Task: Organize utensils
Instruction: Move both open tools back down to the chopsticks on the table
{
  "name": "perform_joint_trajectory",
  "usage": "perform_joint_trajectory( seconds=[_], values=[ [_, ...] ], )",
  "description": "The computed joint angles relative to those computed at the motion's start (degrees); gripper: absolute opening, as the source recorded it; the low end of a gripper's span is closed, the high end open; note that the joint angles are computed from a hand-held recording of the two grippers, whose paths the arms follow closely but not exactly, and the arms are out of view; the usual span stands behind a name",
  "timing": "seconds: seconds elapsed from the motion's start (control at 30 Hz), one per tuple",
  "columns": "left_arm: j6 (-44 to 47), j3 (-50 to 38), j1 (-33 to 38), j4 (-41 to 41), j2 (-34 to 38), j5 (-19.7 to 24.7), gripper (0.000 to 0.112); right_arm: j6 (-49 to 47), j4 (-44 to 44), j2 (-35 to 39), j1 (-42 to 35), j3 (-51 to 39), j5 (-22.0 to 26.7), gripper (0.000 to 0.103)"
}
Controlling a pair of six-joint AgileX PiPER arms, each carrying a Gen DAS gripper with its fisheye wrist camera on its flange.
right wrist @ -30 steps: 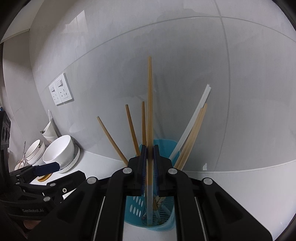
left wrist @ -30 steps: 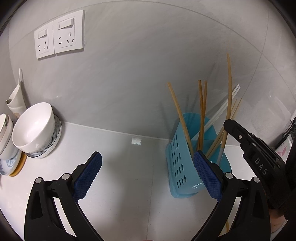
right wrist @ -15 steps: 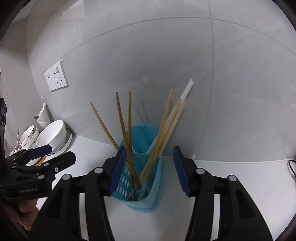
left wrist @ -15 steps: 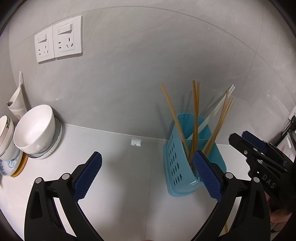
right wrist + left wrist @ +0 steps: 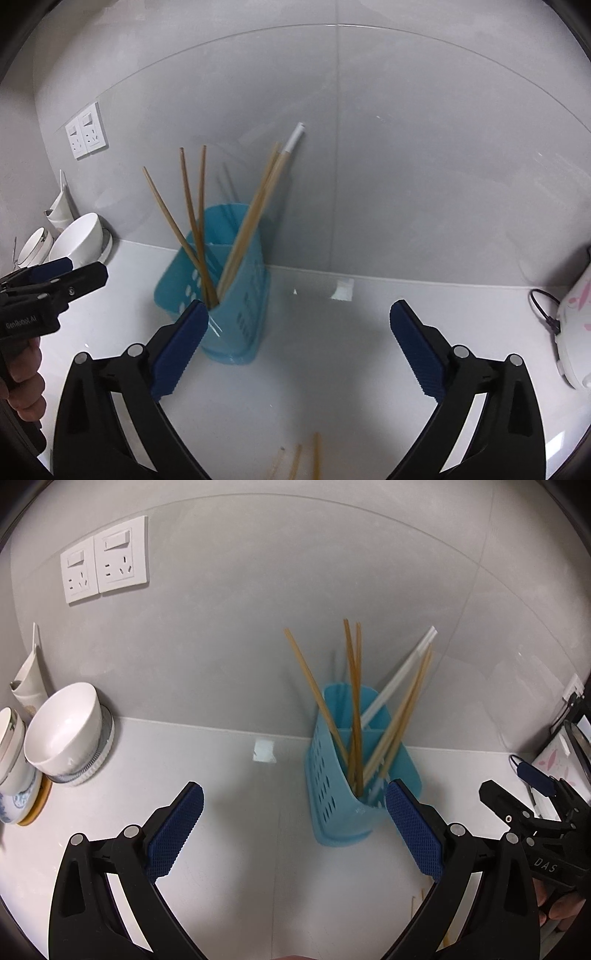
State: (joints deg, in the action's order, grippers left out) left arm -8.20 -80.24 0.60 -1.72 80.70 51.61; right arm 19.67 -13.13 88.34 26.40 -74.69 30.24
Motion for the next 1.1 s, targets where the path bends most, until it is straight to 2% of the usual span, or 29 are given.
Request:
perform_joint_trajectory(
  seconds=[0.17, 0.47, 0.7, 1.1],
  values=[
    [-1.45, 0.93, -1.66, -0.82, -0.89, 2.46, 0.097, 3.35, -4.12, -3.76, -0.39, 5.26, 0.59, 0.095],
    [-5.12, 5.87, -7.65, 1.83, -3.78, 4.26, 0.097, 4.71, -4.2, -10.68, -1.81, 14.6, 1.36, 0.095],
    [-10.04, 13.83, -13.68, 4.32, -6.09, 3.23, 0.097, 0.55, 1.71, -15.39, -5.3, 22.38, 1.69, 0.095],
    [-17.59, 25.15, -22.54, 4.99, -7.52, 0.49, 0.097, -1.02, 2.54, -18.26, -4.64, 33.24, 2.05, 0.095]
  ],
)
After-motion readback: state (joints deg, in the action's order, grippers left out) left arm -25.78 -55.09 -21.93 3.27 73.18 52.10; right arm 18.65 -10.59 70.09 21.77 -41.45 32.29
